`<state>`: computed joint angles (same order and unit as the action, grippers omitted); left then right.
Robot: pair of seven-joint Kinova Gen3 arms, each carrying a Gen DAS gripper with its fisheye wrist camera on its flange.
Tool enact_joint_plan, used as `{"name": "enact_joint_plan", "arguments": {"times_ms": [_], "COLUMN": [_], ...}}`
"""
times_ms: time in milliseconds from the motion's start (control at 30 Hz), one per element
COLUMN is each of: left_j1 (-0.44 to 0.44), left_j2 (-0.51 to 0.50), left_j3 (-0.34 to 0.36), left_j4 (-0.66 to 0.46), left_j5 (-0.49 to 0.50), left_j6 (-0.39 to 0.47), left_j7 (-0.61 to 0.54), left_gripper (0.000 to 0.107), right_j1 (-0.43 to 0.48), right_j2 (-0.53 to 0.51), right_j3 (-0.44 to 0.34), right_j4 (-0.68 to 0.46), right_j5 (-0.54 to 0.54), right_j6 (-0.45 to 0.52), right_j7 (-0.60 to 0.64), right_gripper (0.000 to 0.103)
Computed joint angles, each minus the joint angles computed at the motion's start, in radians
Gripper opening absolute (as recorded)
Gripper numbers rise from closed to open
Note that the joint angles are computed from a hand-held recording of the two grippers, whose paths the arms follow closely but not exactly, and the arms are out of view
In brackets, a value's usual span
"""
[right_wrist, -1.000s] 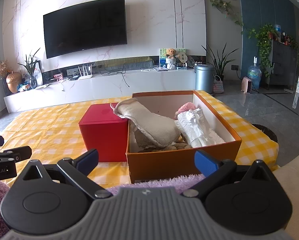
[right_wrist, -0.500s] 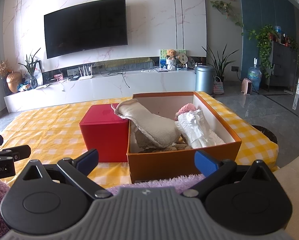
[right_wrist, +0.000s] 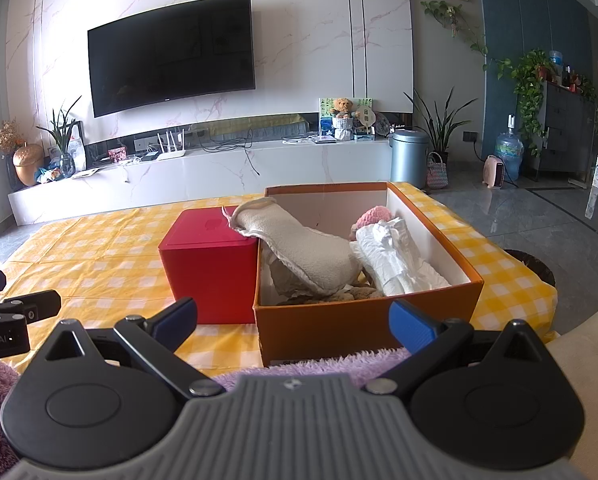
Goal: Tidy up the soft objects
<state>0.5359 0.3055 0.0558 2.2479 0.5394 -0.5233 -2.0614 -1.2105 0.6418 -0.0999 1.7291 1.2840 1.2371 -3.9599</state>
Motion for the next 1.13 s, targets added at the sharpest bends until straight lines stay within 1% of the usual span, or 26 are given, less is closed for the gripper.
{"name": "enact_joint_plan", "arguments": {"times_ms": [500,833,1133], "left_j1": [-0.005,0.007,-0.001], "left_j2": [-0.002,-0.005,-0.008], "left_j3": [0.004,0.002,0.008], "left_j4": [0.005,0.013,0.014], "left_j5": [-0.014,0.014,0.006], "left_j6": [0.003,-0.018,-0.012], "left_j7": [0.007,-0.007,-0.002], "left_gripper": [0.095,0.095,0.095], "right_j1": [0.000,-0.001,-0.002], "right_j2": [0.001,0.001,0.001], "right_j3": [0.000,0.000,0.000], "right_j4": [-0.001,-0.001,-0.002], "right_j5": [0.000,-0.001,-0.001], "right_j6": [0.001,0.002,0.002], "right_j7": [0.000,0.000,-0.001], "right_gripper": [0.100,0.100,0.100]}}
